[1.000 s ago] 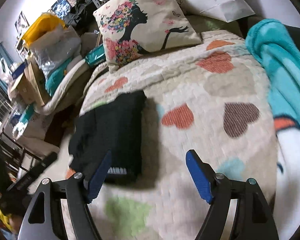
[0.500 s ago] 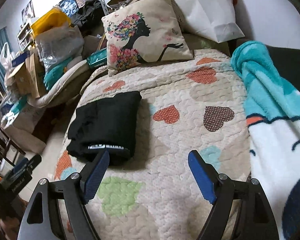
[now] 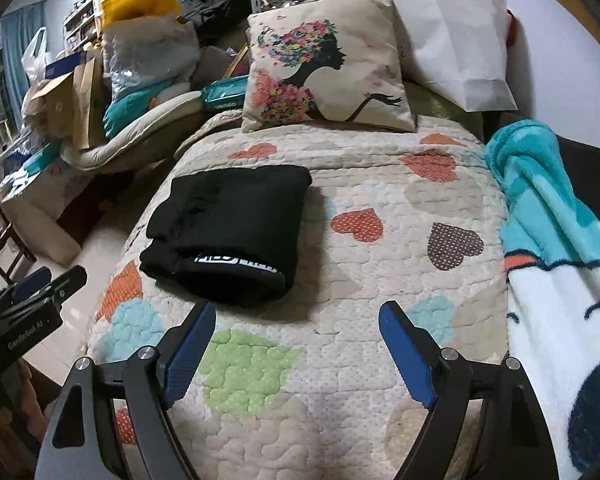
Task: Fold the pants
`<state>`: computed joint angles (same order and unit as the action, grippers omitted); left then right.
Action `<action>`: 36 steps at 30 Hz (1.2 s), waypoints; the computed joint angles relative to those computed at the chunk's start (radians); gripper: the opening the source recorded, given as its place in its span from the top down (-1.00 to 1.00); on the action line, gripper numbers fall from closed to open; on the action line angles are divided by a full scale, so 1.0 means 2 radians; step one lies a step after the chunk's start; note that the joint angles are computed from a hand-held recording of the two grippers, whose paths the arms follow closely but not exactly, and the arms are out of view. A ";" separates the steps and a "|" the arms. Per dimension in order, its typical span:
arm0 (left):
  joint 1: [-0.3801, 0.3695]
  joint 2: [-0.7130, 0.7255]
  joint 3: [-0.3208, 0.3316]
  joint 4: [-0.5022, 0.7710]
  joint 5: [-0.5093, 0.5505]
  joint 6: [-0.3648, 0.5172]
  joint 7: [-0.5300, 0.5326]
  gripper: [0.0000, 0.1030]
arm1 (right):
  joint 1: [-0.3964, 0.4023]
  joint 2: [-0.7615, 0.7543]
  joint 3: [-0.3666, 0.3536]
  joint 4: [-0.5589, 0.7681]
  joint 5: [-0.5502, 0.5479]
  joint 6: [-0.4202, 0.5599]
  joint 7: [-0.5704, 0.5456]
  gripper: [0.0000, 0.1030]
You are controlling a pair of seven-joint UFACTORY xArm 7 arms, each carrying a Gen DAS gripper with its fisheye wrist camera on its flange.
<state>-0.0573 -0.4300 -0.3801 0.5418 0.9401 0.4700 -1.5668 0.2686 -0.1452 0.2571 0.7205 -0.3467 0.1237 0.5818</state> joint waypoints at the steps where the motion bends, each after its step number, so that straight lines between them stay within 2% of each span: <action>1: -0.001 0.001 -0.001 0.001 0.000 0.001 0.001 -0.47 | 0.000 0.001 0.001 0.000 -0.001 0.000 0.000 -0.71; 4: -0.003 0.004 -0.002 0.003 0.001 0.005 0.001 -0.47 | -0.002 0.002 0.005 0.002 -0.011 0.002 0.007 -0.72; 10: -0.014 0.011 0.011 0.005 -0.019 -0.001 0.014 -0.47 | -0.028 0.004 0.025 0.009 -0.086 0.010 0.075 -0.75; 21: -0.025 0.043 0.033 0.009 -0.097 -0.024 0.070 -0.47 | 0.010 0.032 -0.007 0.022 -0.068 0.025 0.073 -0.76; 30: -0.021 0.043 0.030 0.008 -0.113 -0.038 0.088 -0.47 | 0.022 0.040 -0.016 0.027 -0.072 0.035 0.080 -0.77; 36: -0.006 0.031 0.013 0.004 -0.096 -0.051 0.075 -0.47 | 0.023 0.040 -0.015 0.028 -0.088 0.035 0.090 -0.78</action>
<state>-0.0689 -0.3688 -0.3536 0.5502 0.7476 0.3672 -1.4166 0.3153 -0.0659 0.2266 0.7762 -0.5224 0.1931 0.7623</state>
